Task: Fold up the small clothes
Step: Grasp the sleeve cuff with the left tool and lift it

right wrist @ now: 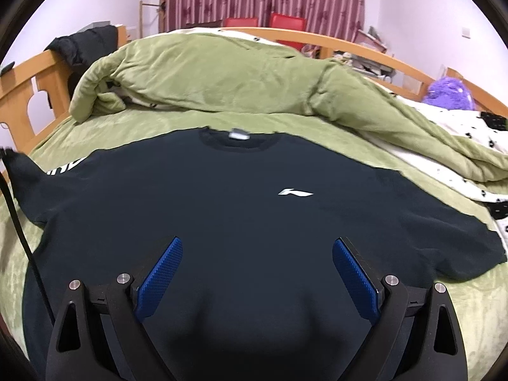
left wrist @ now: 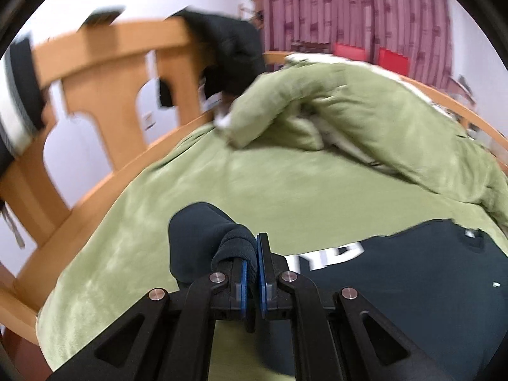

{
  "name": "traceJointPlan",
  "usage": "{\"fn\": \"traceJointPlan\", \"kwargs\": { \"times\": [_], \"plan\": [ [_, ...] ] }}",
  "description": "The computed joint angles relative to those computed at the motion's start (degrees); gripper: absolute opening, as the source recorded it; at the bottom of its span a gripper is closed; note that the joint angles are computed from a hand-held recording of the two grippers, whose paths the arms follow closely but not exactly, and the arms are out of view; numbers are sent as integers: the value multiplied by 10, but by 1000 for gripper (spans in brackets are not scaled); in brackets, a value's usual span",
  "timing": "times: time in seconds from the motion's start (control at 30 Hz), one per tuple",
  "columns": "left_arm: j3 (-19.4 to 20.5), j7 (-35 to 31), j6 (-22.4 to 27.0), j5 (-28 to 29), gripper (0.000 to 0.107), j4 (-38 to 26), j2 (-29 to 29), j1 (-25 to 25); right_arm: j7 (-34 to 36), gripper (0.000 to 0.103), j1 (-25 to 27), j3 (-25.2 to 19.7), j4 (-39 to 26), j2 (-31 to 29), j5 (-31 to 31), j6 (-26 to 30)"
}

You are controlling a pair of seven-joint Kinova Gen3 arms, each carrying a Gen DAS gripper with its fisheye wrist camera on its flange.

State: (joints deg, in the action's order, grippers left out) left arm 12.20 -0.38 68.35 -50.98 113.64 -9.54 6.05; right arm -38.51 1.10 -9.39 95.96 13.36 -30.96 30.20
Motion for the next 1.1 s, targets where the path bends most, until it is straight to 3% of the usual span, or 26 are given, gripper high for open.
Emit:
{"fn": "traceJointPlan", "kwargs": {
  "times": [0.1, 0.3, 0.47, 0.67, 0.87, 1.1],
  "plan": [
    [34, 12, 45, -18, 6, -68, 51, 30, 30, 94, 34, 1, -12, 0, -29, 18],
    [38, -6, 85, -34, 6, -209, 157, 108, 61, 94, 87, 23, -55, 8, -73, 90],
    [26, -7, 87, -51, 6, -310, 241, 169, 65, 94, 123, 42, -93, 21, -112, 136],
    [2, -37, 80, -52, 6, -424, 340, 225, 21, 94, 140, 58, -135, 40, -91, 161],
    [-17, -81, 63, -16, 6, -529, 434, 259, 24, 94, 162, 54, -153, 54, -94, 181],
    [-39, -112, 32, 43, 6, -583, 487, 279, 29, 94, 170, 47, -160, 57, -91, 196]
  ]
}}
